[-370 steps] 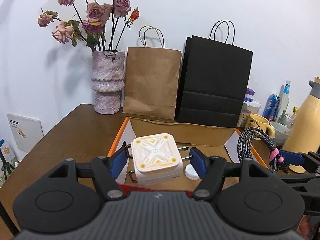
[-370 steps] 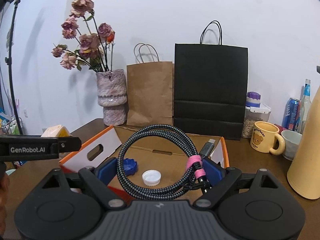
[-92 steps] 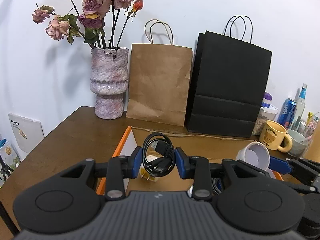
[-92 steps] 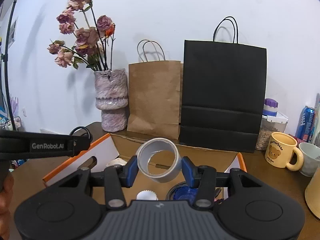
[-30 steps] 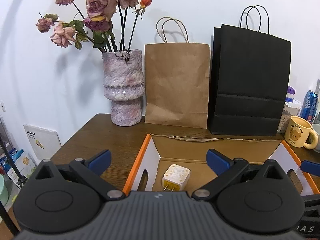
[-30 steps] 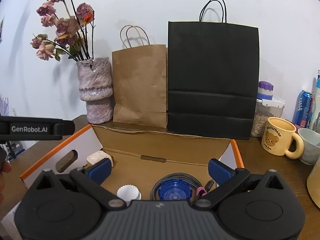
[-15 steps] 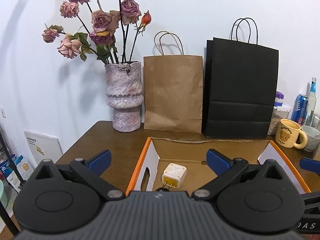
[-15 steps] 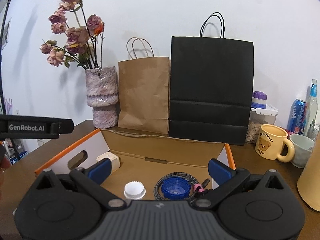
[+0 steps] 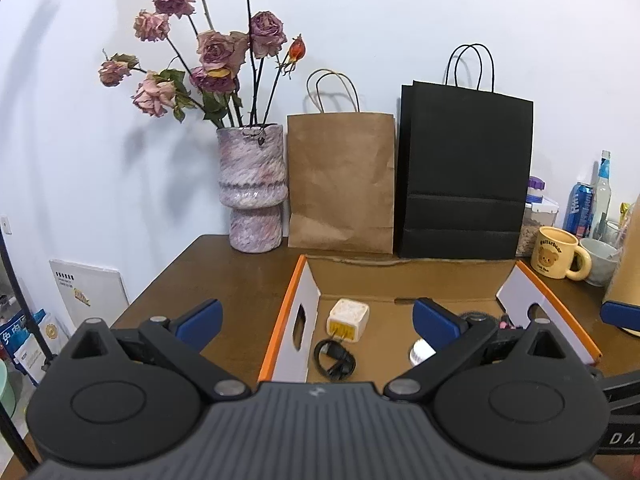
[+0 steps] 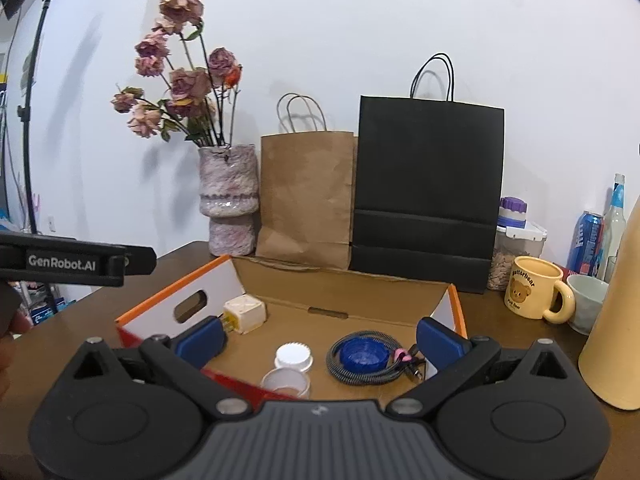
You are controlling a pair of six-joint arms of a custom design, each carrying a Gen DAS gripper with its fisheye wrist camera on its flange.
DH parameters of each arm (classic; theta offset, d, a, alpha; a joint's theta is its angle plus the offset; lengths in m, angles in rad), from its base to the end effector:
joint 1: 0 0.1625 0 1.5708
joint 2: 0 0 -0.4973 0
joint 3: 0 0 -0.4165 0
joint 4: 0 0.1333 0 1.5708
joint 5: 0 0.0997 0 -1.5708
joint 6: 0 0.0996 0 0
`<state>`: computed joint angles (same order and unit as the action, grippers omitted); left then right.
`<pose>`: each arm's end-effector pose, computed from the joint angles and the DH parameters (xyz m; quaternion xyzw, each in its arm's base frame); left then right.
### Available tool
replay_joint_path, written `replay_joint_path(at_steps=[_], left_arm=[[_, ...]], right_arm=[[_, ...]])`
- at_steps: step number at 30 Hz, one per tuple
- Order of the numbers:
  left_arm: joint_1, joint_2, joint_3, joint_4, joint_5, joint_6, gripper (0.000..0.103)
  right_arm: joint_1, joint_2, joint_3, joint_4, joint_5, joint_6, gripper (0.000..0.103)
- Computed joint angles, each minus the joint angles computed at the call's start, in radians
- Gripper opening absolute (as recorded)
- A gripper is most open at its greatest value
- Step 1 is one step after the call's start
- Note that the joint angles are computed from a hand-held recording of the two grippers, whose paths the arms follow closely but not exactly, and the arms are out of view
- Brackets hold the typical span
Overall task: Organize rigid objects
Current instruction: 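Move both tools back toward the bottles and swab container on the table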
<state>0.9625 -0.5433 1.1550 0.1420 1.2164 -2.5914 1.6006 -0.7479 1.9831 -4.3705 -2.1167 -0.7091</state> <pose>-0.3003 -0.7250 0.0438 0.4359 0.7943 -0.3956 0.1503 0.0991 -0.5848 0.2066 0.0695 -0.7056 0.5763 0.4064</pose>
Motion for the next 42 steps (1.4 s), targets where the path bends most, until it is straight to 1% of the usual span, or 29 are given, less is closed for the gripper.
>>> replay_joint_path(at_steps=[2,9,12,15,19,24,29,33,36,39,42], left_arm=[[0.004,-0.015,0.021,0.006,0.002,-0.002,0.103],[0.02,-0.069,0.113,-0.037,0.007,0.017,0.103],[0.027,-0.079,0.135,-0.045,-0.002,0.03,0.103],[0.035,-0.09,0.156,-0.053,0.0,0.045,0.103],[0.051,-0.104,0.184,-0.069,0.009,0.06,0.103],[0.074,-0.102,0.185,-0.05,0.022,0.06,0.103],[0.095,-0.1,0.187,-0.047,0.019,0.051,0.103],[0.104,-0.111,0.213,-0.092,0.031,0.064,0.103],[0.108,-0.111,0.212,-0.092,0.045,0.065,0.103],[0.109,-0.105,0.202,-0.077,0.042,0.061,0.103],[0.11,-0.1,0.192,-0.066,0.036,0.052,0.103]], right_arm=[[0.006,0.003,0.014,-0.01,-0.007,0.004,0.103],[0.029,0.027,0.055,-0.066,-0.046,-0.001,0.103],[0.037,0.034,0.068,-0.061,-0.069,0.008,0.103],[0.04,0.043,0.074,-0.059,-0.089,0.01,0.103],[0.035,0.051,0.091,-0.039,-0.102,0.034,0.103],[0.032,0.072,0.096,-0.044,-0.128,0.042,0.103],[0.027,0.092,0.096,-0.07,-0.132,0.039,0.103],[0.021,0.106,0.094,-0.086,-0.14,0.041,0.103],[0.02,0.114,0.085,-0.084,-0.15,0.033,0.103],[0.017,0.116,0.078,-0.068,-0.158,0.035,0.103],[0.016,0.12,0.067,-0.051,-0.186,0.042,0.102]])
